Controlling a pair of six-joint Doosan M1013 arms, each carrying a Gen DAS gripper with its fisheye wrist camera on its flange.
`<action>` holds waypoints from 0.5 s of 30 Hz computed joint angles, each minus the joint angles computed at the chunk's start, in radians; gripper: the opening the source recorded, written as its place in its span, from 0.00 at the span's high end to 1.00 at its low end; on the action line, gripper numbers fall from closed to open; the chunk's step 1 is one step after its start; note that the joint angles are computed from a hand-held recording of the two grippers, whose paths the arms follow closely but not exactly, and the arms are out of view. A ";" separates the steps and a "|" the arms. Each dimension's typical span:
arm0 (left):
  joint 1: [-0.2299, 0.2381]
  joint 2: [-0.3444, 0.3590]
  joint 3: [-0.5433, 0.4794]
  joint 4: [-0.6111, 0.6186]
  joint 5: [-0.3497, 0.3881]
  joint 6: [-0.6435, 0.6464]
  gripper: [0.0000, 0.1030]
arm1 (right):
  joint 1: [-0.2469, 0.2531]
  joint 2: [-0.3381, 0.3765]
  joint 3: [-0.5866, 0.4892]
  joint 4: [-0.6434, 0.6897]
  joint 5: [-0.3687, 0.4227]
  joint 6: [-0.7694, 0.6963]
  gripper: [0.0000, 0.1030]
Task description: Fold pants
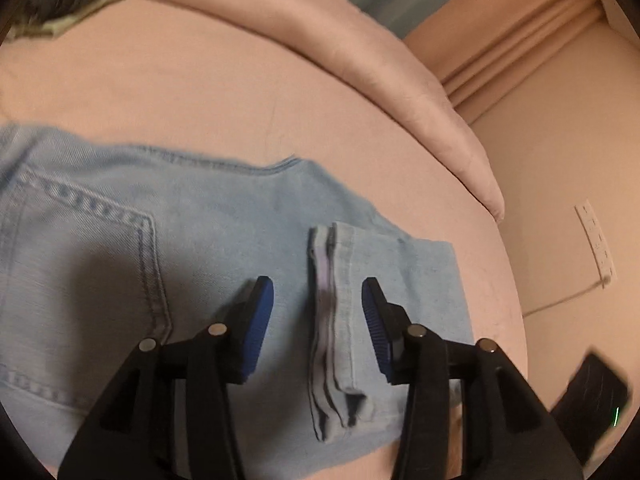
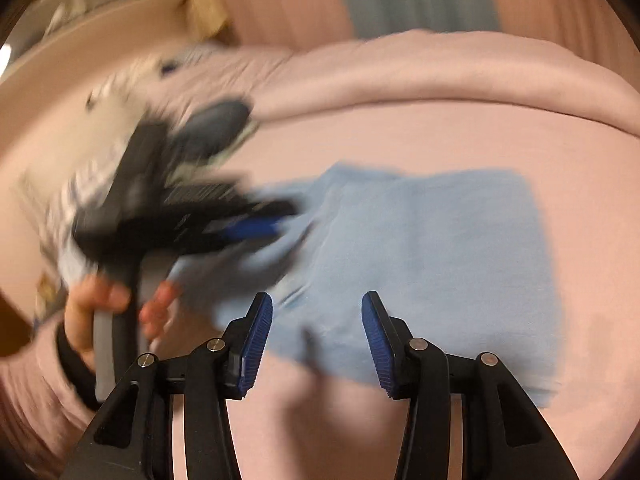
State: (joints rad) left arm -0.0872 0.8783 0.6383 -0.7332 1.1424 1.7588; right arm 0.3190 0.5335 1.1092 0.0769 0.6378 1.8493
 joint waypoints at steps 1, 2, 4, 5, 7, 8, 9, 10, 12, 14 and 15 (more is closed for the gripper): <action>0.001 -0.007 0.011 -0.016 0.002 0.024 0.56 | -0.010 -0.012 0.013 -0.076 -0.023 0.092 0.54; 0.000 -0.014 0.023 -0.033 0.014 0.059 0.56 | -0.013 -0.013 0.009 -0.186 -0.011 0.210 0.54; -0.007 -0.028 0.045 -0.040 0.032 0.130 0.56 | -0.034 0.001 -0.021 -0.263 0.045 0.332 0.56; -0.017 -0.033 0.050 -0.031 0.042 0.169 0.56 | -0.048 0.011 -0.040 -0.235 0.052 0.326 0.59; -0.033 -0.039 0.060 -0.029 0.060 0.243 0.56 | -0.064 0.054 -0.113 -0.249 0.107 0.307 0.65; -0.046 -0.046 0.070 -0.014 0.060 0.277 0.57 | -0.061 0.082 -0.162 -0.279 0.150 0.300 0.67; -0.054 -0.048 0.076 0.000 0.062 0.300 0.57 | -0.059 0.109 -0.207 -0.307 0.189 0.287 0.76; -0.061 -0.048 0.078 0.015 0.067 0.318 0.57 | -0.061 0.145 -0.270 -0.305 0.242 0.248 0.80; -0.081 -0.040 0.075 0.064 0.066 0.304 0.57 | -0.061 0.204 -0.364 -0.322 0.337 0.212 0.81; -0.082 -0.030 0.075 0.086 0.061 0.303 0.60 | -0.068 0.272 -0.476 -0.286 0.478 0.160 0.81; -0.078 -0.032 0.088 0.067 0.054 0.312 0.60 | -0.072 0.289 -0.499 -0.265 0.527 0.144 0.81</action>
